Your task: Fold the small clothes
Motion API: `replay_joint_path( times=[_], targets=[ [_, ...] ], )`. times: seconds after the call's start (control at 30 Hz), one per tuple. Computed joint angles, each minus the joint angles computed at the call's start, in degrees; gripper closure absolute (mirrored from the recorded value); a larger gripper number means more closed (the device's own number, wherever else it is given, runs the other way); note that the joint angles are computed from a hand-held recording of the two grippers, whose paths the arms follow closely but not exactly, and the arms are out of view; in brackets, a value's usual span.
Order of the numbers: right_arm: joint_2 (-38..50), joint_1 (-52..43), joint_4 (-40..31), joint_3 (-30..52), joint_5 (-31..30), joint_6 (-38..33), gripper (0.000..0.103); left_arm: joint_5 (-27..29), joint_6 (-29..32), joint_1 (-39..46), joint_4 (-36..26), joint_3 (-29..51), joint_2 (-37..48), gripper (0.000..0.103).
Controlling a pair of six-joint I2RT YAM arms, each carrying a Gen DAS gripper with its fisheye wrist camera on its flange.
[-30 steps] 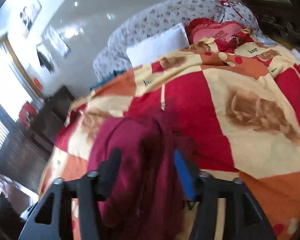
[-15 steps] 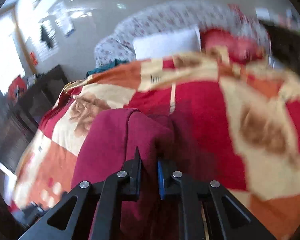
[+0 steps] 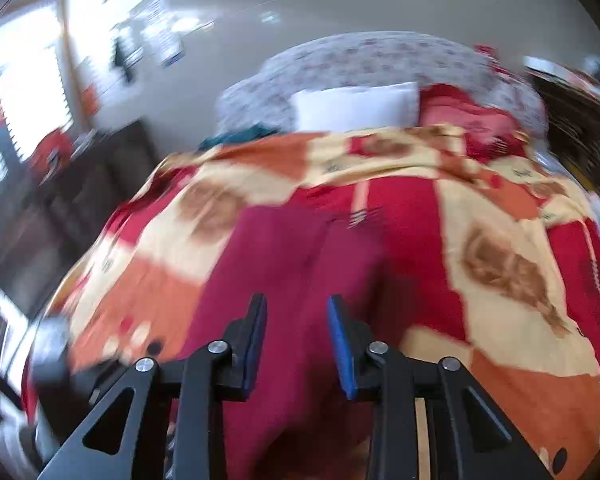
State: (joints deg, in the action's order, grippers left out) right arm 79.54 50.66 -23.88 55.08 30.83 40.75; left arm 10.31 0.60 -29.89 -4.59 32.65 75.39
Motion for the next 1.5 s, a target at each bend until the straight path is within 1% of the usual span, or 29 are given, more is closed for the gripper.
replay_joint_path(
  times=[0.03,0.1,0.13,0.2,0.23,0.27,0.33,0.37,0.43,0.5,0.57,0.6,0.7,0.73,0.77,0.83,0.87,0.97,1.0,1.07,1.1,1.13,1.17,1.2,1.27,1.33,1.37,1.4,1.5],
  targets=[
    [1.66,1.56,-1.91,0.82,1.26,0.89,0.081,0.17,-0.11,0.25,-0.35,-0.12,-0.29,0.025],
    [5.26,3.31,-7.74,0.93,3.91,5.38,0.083,0.89,-0.3,1.17,-1.4,-0.54,-1.59,0.025],
    [5.36,2.82,-7.01,-1.54,3.24,7.12,0.083,1.19,-0.5,1.49,-1.7,-0.7,-2.01,0.024],
    [2.83,0.22,1.32,-9.99,-0.67,9.42,0.083,0.75,-0.98,1.49,-2.26,-0.59,-1.88,0.023],
    [0.92,-0.3,4.26,-12.7,-1.44,10.11,0.083,0.18,-1.25,1.2,-2.52,-0.39,-1.58,0.023],
    [-0.61,-0.34,5.19,-13.71,-1.66,10.46,0.083,-0.25,-1.6,1.0,-2.67,-0.37,-1.64,0.024],
    [-1.75,1.83,-0.03,-10.95,1.01,11.25,0.082,-0.48,-2.5,0.85,-2.83,-0.67,-2.69,0.024],
    [-1.63,4.26,-4.12,-8.28,4.09,11.7,0.082,-0.37,-2.87,0.81,-2.91,-0.86,-3.35,0.024],
    [-1.4,8.39,-7.27,-5.42,7.34,12.63,0.082,-1.14,-3.41,0.34,-2.97,-1.12,-3.91,0.023],
    [-1.67,10.3,-5.27,-5.67,6.65,12.49,0.082,-2.01,-3.73,-0.1,-2.98,-1.27,-4.05,0.023],
    [0.96,11.89,-4.0,-4.81,5.67,13.11,0.082,-2.99,-4.13,-0.59,-3.13,-1.35,-4.22,0.023],
    [3.25,12.18,-4.46,-4.14,5.43,13.39,0.082,-3.46,-4.24,-0.77,-3.39,-1.46,-4.56,0.023],
    [9.11,11.49,-8.59,-3.69,5.97,17.39,0.082,-4.93,-4.37,-1.46,-3.84,-2.15,-6.25,0.023],
    [9.11,10.54,-7.25,-5.47,5.35,18.19,0.078,-5.7,-4.38,-1.78,-4.06,-2.21,-6.67,0.023],
    [7.04,9.1,-1.78,-9.86,3.4,18.75,0.078,-6.4,-4.34,-2.07,-4.25,-2.33,-7.04,0.023],
    [4.53,8.29,2.56,-13.27,2.22,20.08,0.078,-7.2,-4.11,-2.32,-4.61,-2.51,-7.57,0.023],
    [4.18,8.68,1.86,-13.09,2.54,20.42,0.078,-7.27,-4.08,-2.32,-4.84,-2.61,-7.9,0.023],
    [5.22,11.62,-3.85,-9.42,5.19,22.02,0.075,-7.14,-4.33,-2.09,-5.17,-2.71,-8.65,0.023],
    [5.14,12.38,-5.13,-8.65,5.85,22.72,0.073,-7.16,-4.41,-2.02,-5.33,-2.76,-9.04,0.023],
    [3.52,12.83,-5.57,-8.53,7.05,23.77,0.064,-7.39,-4.46,-2.02,-5.68,-2.55,-9.26,0.023],
    [2.23,13.32,-5.28,-9.07,7.99,24.91,0.047,-7.14,-4.44,-1.64,-6.2,-2.15,-9.27,0.023],
    [1.36,13.72,-5.52,-9.03,9.2,26.12,0.024,-6.61,-4.37,-1.1,-6.58,-1.95,-9.43,0.023],
    [0.62,13.23,-5.17,-9.37,9.77,25.99,0.015,-5.45,-4.39,-0.03,-6.94,-1.52,-9.42,0.023],
    [-0.67,13.0,-4.5,-10.33,11.12,26.29,0.009,-3.39,-4.75,1.82,-7.17,-0.83,-9.07,0.023],
    [-2.06,11.65,-3.65,-11.31,11.47,25.94,0.009,0.27,-6.03,5.15,-7.38,0.99,-7.16,0.02],
    [-4.11,8.43,0.72,-13.77,9.97,23.98,0.009,5.13,-8.2,8.84,-6.48,3.05,-3.82,0.018],
    [-5.07,6.36,4.23,-15.5,8.38,22.42,0.009,6.78,-9.02,9.91,-5.86,3.82,-2.24,0.018],
    [-5.54,3.08,8.71,-17.48,4.79,20.44,0.009,8.81,-9.86,11.05,-5.01,4.93,0.11,0.018],
    [-3.75,-4.67,16.2,-19.74,-4.93,16.8,0.009,12.03,-10.89,11.77,-2.97,7.81,6.37,0.018]
  ],
)
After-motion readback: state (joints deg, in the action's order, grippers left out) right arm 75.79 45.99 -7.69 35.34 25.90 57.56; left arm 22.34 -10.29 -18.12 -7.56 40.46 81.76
